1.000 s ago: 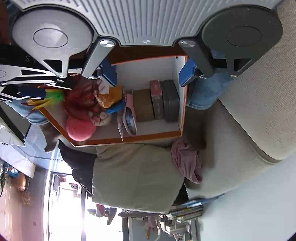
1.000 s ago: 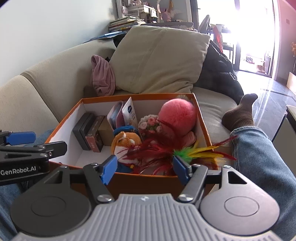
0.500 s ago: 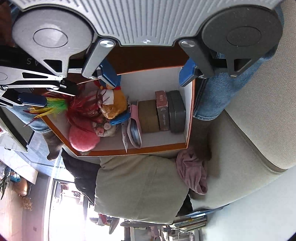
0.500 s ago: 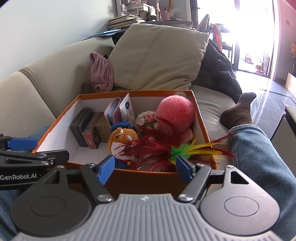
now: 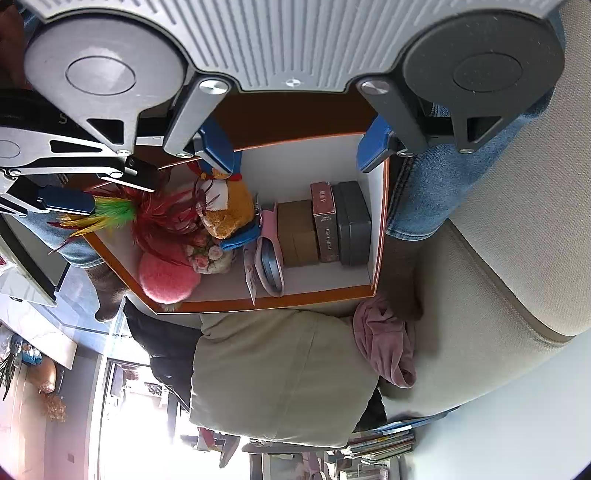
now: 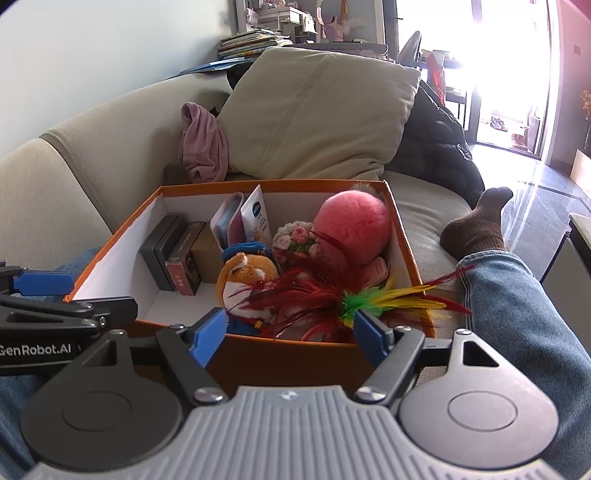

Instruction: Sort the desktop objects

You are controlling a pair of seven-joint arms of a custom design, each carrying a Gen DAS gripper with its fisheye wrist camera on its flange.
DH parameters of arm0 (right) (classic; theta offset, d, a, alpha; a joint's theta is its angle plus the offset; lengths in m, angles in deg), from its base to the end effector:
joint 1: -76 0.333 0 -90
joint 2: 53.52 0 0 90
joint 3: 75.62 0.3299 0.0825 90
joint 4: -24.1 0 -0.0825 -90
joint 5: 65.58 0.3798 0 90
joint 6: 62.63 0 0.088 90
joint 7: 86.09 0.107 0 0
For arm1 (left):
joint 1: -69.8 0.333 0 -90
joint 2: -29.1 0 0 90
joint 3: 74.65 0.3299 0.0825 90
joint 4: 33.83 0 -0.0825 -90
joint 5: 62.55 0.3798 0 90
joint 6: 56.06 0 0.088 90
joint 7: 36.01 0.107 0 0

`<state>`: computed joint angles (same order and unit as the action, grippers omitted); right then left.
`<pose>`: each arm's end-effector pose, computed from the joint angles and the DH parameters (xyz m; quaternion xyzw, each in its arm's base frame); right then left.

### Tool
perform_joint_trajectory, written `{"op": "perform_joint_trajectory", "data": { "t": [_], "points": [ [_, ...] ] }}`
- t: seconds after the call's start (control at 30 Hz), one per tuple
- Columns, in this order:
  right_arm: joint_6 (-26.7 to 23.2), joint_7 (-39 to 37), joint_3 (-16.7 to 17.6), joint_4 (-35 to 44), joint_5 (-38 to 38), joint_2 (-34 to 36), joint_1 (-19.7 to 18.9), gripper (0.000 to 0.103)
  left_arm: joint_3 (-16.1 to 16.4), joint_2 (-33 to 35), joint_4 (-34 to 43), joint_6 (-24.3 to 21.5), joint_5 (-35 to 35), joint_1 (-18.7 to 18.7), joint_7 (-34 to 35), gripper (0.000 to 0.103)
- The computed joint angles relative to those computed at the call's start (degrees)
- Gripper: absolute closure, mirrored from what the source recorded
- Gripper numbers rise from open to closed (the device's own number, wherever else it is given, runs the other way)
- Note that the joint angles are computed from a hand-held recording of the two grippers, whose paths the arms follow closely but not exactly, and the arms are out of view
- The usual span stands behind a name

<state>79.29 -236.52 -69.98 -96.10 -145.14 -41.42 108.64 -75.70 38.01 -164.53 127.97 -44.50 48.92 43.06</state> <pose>0.4615 0.3662 0.3516 -0.5242 0.7330 -0.3164 0.2962 0.5231 -0.2421 0.3926 -0.4671 0.8000 -0.3052 0.2205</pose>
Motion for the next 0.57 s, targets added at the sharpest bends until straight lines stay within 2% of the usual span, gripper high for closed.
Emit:
{"op": "perform_joint_trajectory", "data": {
  "t": [0.1, 0.33, 0.43, 0.57],
  "points": [
    [0.0, 0.0, 0.0, 0.0, 0.0, 0.0, 0.0, 0.025, 0.8, 0.0, 0.1, -0.2, 0.7, -0.7, -0.5, 0.016],
    [0.0, 0.0, 0.0, 0.1, 0.0, 0.1, 0.1, 0.025, -0.1, 0.0, 0.1, -0.2, 0.7, 0.2, -0.3, 0.016],
    [-0.1, 0.0, 0.0, 0.1, 0.0, 0.1, 0.1, 0.025, 1.0, 0.0, 0.1, -0.2, 1.5, -0.8, -1.0, 0.016],
    [-0.1, 0.1, 0.0, 0.1, 0.0, 0.1, 0.1, 0.025, 0.3, -0.1, 0.1, -0.2, 1.3, -0.1, -0.9, 0.016]
  ]
}}
